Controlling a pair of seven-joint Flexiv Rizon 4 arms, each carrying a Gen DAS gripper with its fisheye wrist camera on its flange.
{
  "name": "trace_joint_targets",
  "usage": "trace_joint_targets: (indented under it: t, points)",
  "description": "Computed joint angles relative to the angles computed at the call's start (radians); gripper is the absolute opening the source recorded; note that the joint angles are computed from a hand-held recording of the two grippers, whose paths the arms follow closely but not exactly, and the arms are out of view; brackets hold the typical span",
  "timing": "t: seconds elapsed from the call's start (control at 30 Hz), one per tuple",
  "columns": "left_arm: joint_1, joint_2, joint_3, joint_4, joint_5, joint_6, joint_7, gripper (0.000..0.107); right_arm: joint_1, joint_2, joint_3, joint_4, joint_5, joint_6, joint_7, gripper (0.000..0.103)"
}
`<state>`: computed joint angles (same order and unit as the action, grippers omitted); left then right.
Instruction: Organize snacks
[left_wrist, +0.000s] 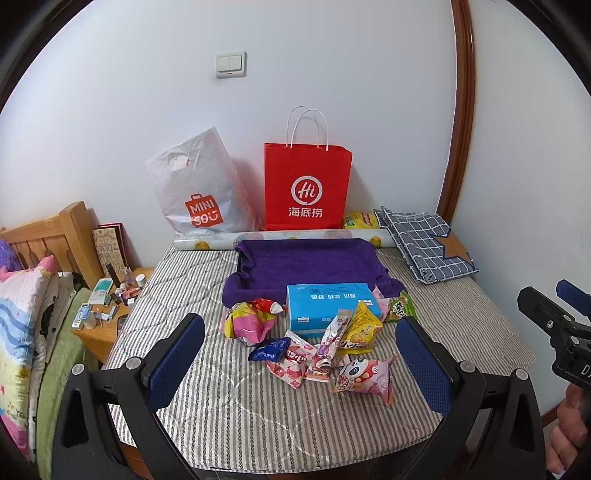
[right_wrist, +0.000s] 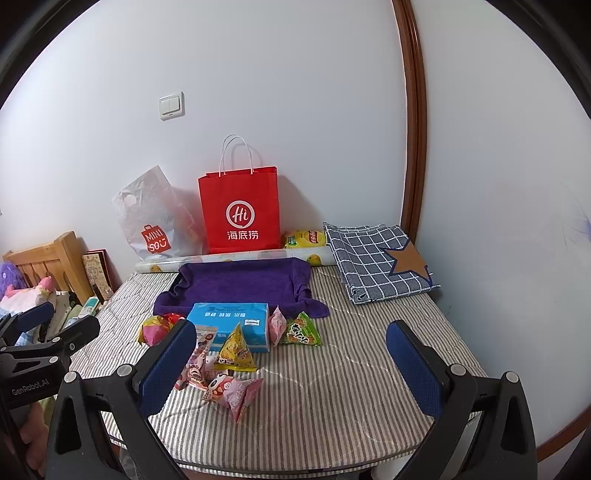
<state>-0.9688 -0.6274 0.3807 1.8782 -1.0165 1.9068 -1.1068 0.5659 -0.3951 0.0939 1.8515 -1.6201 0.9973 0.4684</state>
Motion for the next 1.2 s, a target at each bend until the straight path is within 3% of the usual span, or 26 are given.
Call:
trace_joint_targets:
  t: [0.67, 0.97, 1.2]
  points:
    - [0.007, 0.004, -0.02, -0.001, -0.029, 0.012, 0.032, 0.102, 0.003, -0.002, 0.001, -0.001, -0.001, -0.003, 0.0, 0.103]
    - [0.033, 0.011, -0.071, -0.003, -0.071, 0.04, 0.084, 0.102, 0.005, -0.002, 0.001, -0.001, -0.002, -0.005, 0.001, 0.103]
    - [0.076, 0.019, -0.152, -0.009, -0.131, 0.082, 0.16, 0.102, 0.007, -0.008, 0.001, -0.003, -0.003, -0.004, 0.003, 0.103]
